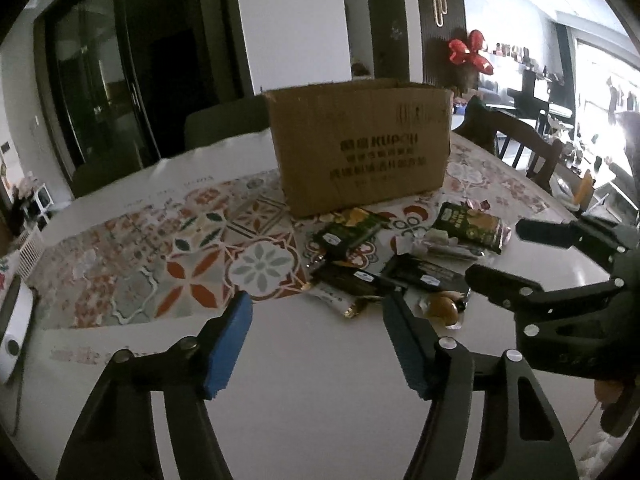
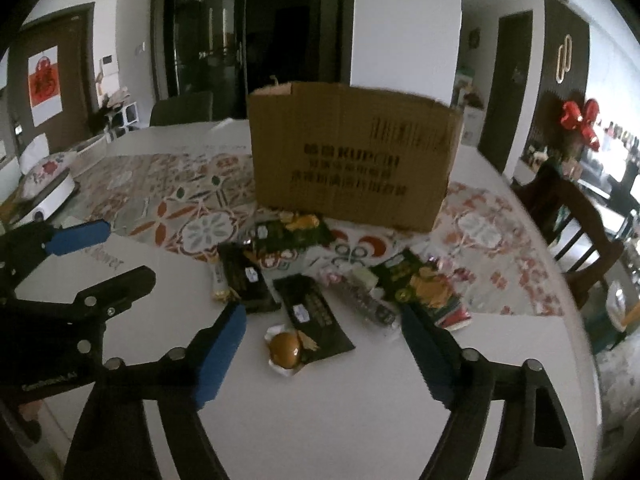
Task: Organize snacks
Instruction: 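Grasp a dark bar with the left tool while the right tool grasps a cheese-cracker bar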
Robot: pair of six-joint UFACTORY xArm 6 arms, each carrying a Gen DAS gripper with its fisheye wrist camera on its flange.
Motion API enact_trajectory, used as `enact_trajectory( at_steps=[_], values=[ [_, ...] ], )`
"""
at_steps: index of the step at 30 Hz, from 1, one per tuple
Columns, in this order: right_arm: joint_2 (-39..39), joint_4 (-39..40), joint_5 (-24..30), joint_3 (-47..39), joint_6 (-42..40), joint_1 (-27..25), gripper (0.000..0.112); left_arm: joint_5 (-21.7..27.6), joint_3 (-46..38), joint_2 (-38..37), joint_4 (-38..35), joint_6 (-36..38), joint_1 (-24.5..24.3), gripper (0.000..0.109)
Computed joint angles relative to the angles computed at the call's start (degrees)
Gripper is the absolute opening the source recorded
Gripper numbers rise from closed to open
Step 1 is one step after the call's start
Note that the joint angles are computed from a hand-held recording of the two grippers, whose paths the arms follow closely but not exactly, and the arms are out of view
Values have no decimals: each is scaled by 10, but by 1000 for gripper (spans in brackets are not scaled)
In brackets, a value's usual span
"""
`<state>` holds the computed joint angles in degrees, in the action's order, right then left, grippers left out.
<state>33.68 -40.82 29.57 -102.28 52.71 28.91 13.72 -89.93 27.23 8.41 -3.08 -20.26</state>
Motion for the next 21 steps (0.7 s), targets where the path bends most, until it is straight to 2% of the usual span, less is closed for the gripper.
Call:
enact_trajectory(
  at_steps=[2, 4, 13, 16, 21],
  values=[
    [12, 45, -9, -7, -37, -6, 73, 16, -23, 15, -25, 13, -3, 63],
    [25, 86, -16, -17, -73, -11, 69, 31, -49, 34, -20, 1, -5, 62],
    [85, 193, -1, -83, -173, -23, 60, 104, -189, 134, -31, -1, -3, 54],
    [103, 212, 10, -107, -189, -24, 58, 113, -238, 170, -5, -20, 1, 50],
    [132, 216, 34, -152, -194, -24, 55, 138, -311, 221, -30, 3, 5, 44]
  ],
)
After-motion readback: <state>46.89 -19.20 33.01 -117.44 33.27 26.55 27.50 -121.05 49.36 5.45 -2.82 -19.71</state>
